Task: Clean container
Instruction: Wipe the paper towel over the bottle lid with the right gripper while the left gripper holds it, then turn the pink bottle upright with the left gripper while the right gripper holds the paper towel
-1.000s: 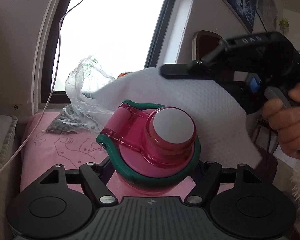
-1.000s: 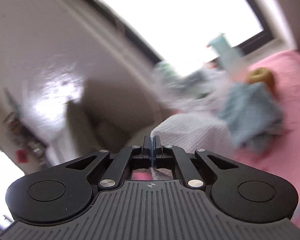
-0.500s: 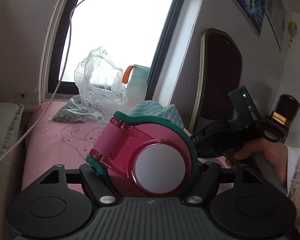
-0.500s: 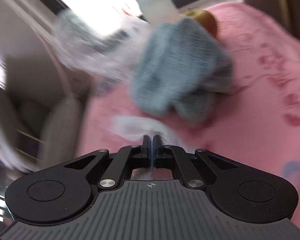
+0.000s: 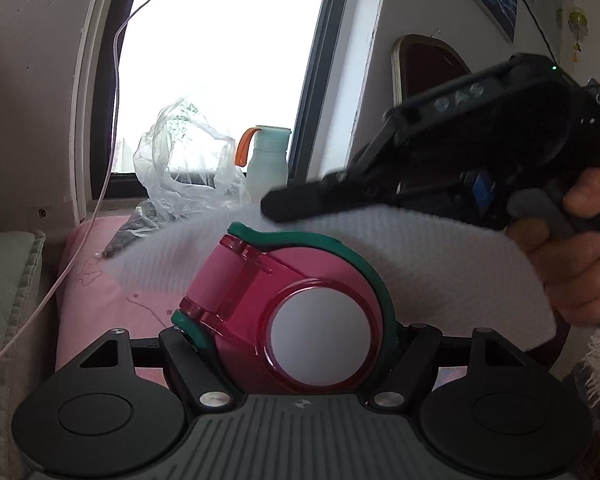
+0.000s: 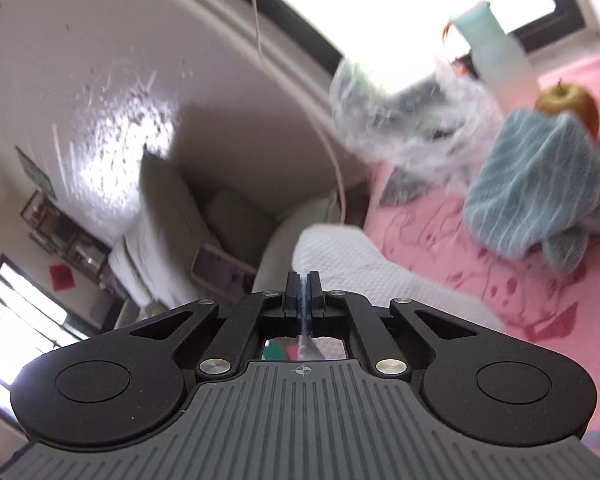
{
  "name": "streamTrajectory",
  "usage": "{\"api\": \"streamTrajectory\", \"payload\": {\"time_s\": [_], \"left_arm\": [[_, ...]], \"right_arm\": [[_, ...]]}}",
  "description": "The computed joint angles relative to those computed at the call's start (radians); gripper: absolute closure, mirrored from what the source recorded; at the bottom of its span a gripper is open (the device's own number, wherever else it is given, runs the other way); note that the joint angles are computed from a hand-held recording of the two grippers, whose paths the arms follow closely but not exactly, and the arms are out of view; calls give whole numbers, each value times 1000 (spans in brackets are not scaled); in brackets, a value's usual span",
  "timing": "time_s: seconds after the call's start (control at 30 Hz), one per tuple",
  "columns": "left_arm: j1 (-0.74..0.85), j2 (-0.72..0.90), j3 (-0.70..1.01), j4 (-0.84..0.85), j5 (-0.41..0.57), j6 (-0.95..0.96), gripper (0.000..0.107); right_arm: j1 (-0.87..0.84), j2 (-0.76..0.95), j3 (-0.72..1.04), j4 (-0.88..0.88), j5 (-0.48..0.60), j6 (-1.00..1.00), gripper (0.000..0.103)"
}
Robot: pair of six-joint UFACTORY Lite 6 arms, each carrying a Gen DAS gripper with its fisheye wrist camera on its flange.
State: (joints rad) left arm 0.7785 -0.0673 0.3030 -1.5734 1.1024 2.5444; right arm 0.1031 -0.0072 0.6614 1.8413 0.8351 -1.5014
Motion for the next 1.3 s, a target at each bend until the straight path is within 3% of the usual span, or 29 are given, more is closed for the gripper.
{"api": "streamTrajectory", "payload": {"time_s": [0.17, 0.33, 0.37, 0.5, 0.6, 0.63, 0.7, 0.77, 0.83, 0.9, 0.97, 1.0, 1.03, 1.07, 1.1, 1.3], "left_arm": [[-25, -11, 9, -3, -24, -11, 36], [-142, -37, 60, -38, -106, -67, 36], [-179, -45, 71, -53, -131, -76, 36], [-327, -64, 118, -128, -231, -112, 36], [-432, -65, 162, -172, -322, -160, 36], [-458, -62, 177, -177, -348, -177, 36], [-494, -55, 210, -156, -390, -222, 36], [-516, -52, 249, -90, -428, -306, 36], [-540, -50, 294, 12, -469, -428, 36], [-562, -40, 347, 143, -499, -567, 36], [-578, -26, 397, 271, -516, -682, 36], [-587, -19, 416, 319, -524, -715, 36], [-595, -6, 432, 349, -530, -729, 36], [-605, 7, 450, 371, -535, -741, 36], [-613, 18, 460, 376, -539, -731, 36], [-633, -2, 373, 104, -574, -413, 34]], "right_arm": [[16, 100, -39, 176, -114, -166, 101], [-22, 173, -16, 258, -458, -268, 101], [-39, 182, -27, 285, -478, -325, 101], [-145, 144, -128, 448, -372, -544, 101], [-252, 170, -160, 385, -253, -526, 99], [-269, 201, -161, 375, -214, -531, 88], [-287, 253, -173, 414, -135, -615, 84], [-317, 256, -205, 405, -45, -638, 67], [-326, 247, -240, 427, 34, -683, 36], [-273, 243, -233, 476, 9, -711, 20], [-205, 243, -209, 519, -68, -738, 22], [-167, 228, -218, 597, -92, -792, 33], [-133, 222, -218, 656, -114, -831, 63], [-113, 225, -210, 674, -145, -839, 83], [-98, 231, -200, 686, -173, -841, 94], [-183, 149, -340, 724, 21, -854, 96]]}}
